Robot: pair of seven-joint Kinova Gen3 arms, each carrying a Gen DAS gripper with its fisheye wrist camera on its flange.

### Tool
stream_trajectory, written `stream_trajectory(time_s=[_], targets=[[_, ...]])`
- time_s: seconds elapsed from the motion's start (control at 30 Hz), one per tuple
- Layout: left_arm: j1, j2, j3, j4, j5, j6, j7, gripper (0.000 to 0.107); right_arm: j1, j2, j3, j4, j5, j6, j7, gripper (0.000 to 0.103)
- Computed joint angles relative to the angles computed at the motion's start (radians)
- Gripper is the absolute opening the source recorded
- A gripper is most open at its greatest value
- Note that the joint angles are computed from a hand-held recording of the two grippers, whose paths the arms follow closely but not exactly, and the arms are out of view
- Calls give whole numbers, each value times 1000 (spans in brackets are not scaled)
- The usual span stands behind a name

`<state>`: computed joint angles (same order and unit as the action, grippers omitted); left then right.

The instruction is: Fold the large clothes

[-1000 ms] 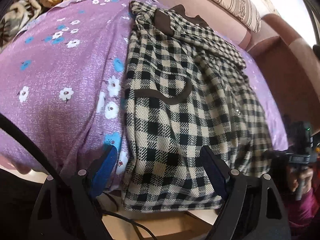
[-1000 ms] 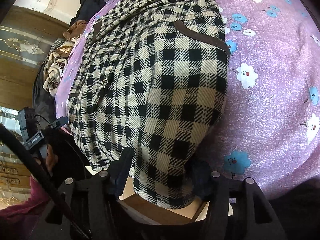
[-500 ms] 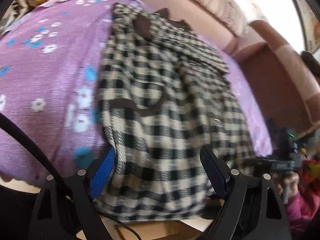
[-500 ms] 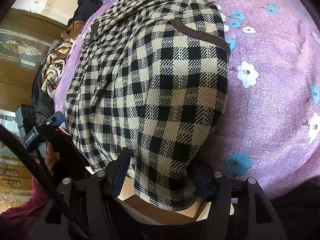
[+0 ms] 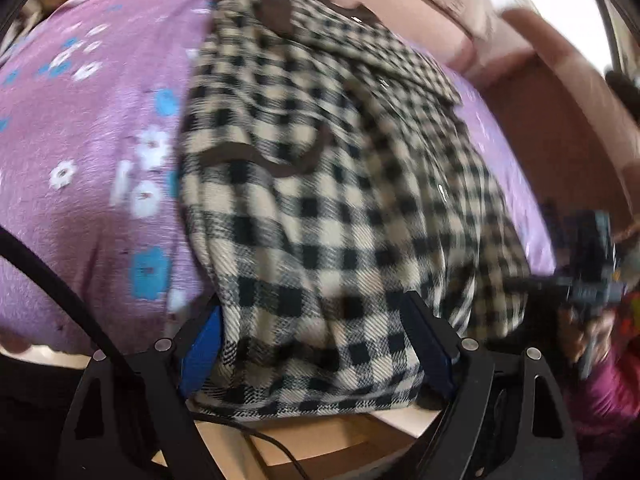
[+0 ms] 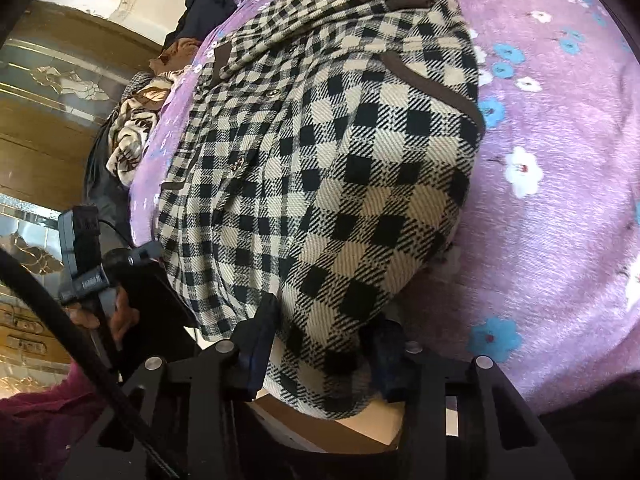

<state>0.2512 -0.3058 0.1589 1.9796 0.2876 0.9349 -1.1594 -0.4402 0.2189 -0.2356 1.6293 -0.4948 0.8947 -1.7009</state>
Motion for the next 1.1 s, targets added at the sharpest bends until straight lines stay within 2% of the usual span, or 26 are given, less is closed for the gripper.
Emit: stream_trajectory(time_s=[0.07, 0.17, 0.2, 0.3, 0.37, 0.4, 0.43, 0.5, 0.63, 0.7, 0.83, 0.97, 1.03, 1.1], targets=[[6, 11, 14, -24, -13, 12, -14, 83, -17, 27, 5, -27, 24, 27, -40, 47], [25, -24, -45, 10, 59, -35, -40, 83, -7, 24, -7, -19, 10, 11, -10, 51], [22, -14, -44, 11, 62, -31, -41, 83, 0, 24, -10, -11, -6, -3, -5, 52], [0, 29, 20, -24, -7, 17, -1, 75, 9, 39, -13, -1, -27, -23, -22, 49], [10, 28, 19, -45, -21, 39, -7, 49, -15, 26, -5, -14, 14, -18, -37, 36], [9, 24, 11, -51, -12, 45, -12, 33, -18, 16, -8, -13, 22, -24, -28, 29], [10, 20, -12, -57, 13, 51, -31, 22, -17, 10, -10, -16, 13, -26, -12, 26], [23, 13, -77, -76, 84, 69, -101, 16, 17, 2, -30, -18, -52, -39, 53, 22], [11, 28, -113, -172, 141, 121, -205, 10, 75, 5, -46, -47, -197, -53, 192, 22], [-4, 49, -130, -225, 168, 142, -244, 9, 83, 16, -41, -89, -234, -58, 230, 22], [-50, 94, -143, -324, 192, 146, -295, 5, 89, 51, -26, -194, -233, -68, 243, 22], [-108, 187, -183, -442, 260, 135, -369, 5, 102, 146, -8, -374, -203, -29, 185, 22], [-141, 229, -168, -490, 238, 135, -355, 5, 81, 203, 27, -467, -181, -33, 144, 22], [-165, 257, -158, -514, 238, 130, -356, 6, 88, 267, 24, -560, -150, -17, 94, 22]])
